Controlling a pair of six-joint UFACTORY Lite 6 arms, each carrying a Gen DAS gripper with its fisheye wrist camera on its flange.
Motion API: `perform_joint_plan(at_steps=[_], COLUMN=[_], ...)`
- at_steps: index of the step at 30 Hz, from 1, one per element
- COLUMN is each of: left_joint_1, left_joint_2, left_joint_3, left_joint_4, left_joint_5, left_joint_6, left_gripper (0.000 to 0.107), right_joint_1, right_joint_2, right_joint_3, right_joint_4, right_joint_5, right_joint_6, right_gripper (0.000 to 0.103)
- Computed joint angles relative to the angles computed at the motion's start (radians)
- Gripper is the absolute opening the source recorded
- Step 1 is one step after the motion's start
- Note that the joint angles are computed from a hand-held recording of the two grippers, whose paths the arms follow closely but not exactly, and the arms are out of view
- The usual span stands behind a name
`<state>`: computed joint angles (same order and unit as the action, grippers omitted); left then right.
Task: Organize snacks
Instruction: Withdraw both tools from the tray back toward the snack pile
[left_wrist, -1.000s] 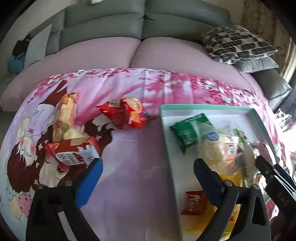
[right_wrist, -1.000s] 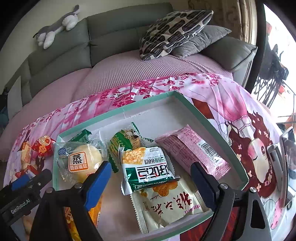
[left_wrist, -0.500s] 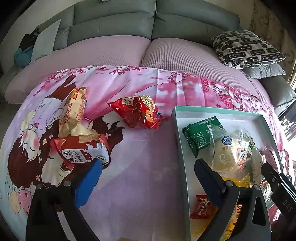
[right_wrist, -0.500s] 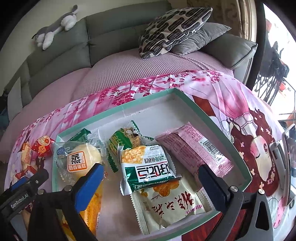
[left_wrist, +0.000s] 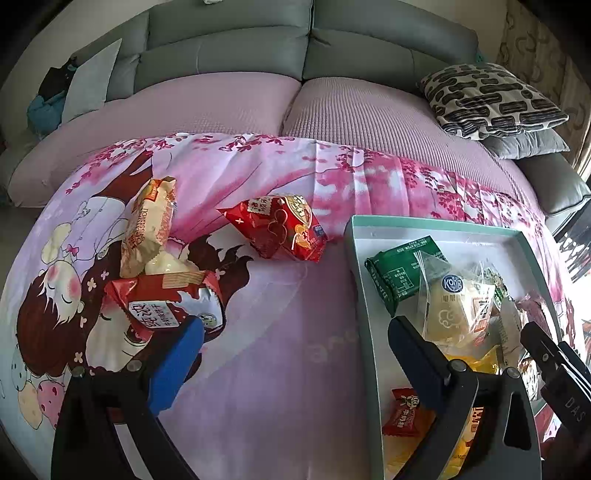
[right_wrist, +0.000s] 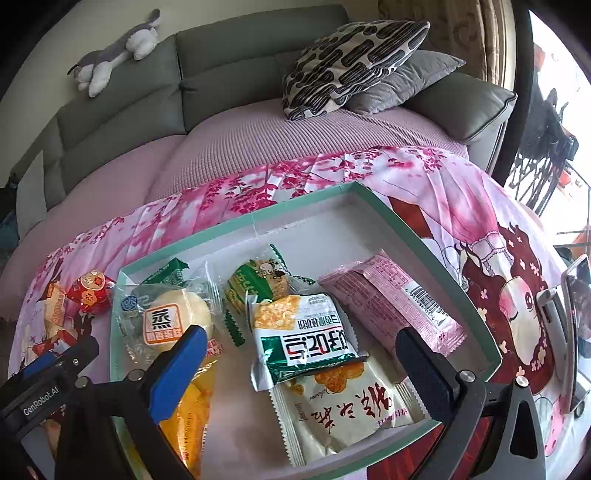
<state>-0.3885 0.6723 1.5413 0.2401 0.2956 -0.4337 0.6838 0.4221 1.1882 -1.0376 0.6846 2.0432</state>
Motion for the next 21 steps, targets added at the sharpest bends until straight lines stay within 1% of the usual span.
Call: perform_joint_plan(at_steps=[5, 7, 9, 13, 16, 21], left_joint_1=[0.022, 0.040, 0.059, 0.109, 0.165, 0.263], left_joint_2=[-0.015, -0.027, -0.037, -0.071, -0.096, -0.124], left_joint_3=[-0.012, -0.019, -0.023, -0.046, -0.063, -0.081], left_joint_4=[-0.053, -0.114, -0.138, -0.101, -0.161, -0.200], left_joint_5=[-0.011, -0.016, -0.016, -0.029, -0.045, -0.071], left_joint_6=[0.062, 0.126, 0.159, 0.138, 0.207, 0.245], left_gripper=[0.100, 0.100, 0.100, 0.100, 0.100, 0.100], right_joint_1=[0.016, 0.025, 0.031, 0.054, 0.073, 0.101], right_joint_2=[0.015, 0.027, 0.042, 0.093, 0.132, 0.198], right_joint_3=[0.040, 0.066, 0.094, 0.179, 0.247, 0.366], right_joint_4=[0.002, -0.003, -0.003, -0.006, -0.026, -0.051], right_joint_5=[0.028, 0.038, 0.046, 0.076, 0.088, 0.095], right_joint_6=[-0.013, -0.019, -0.030, -0.064, -0.068, -0.080], right_gripper=[0.103, 0.103, 0.103, 0.103, 0.103, 0.103])
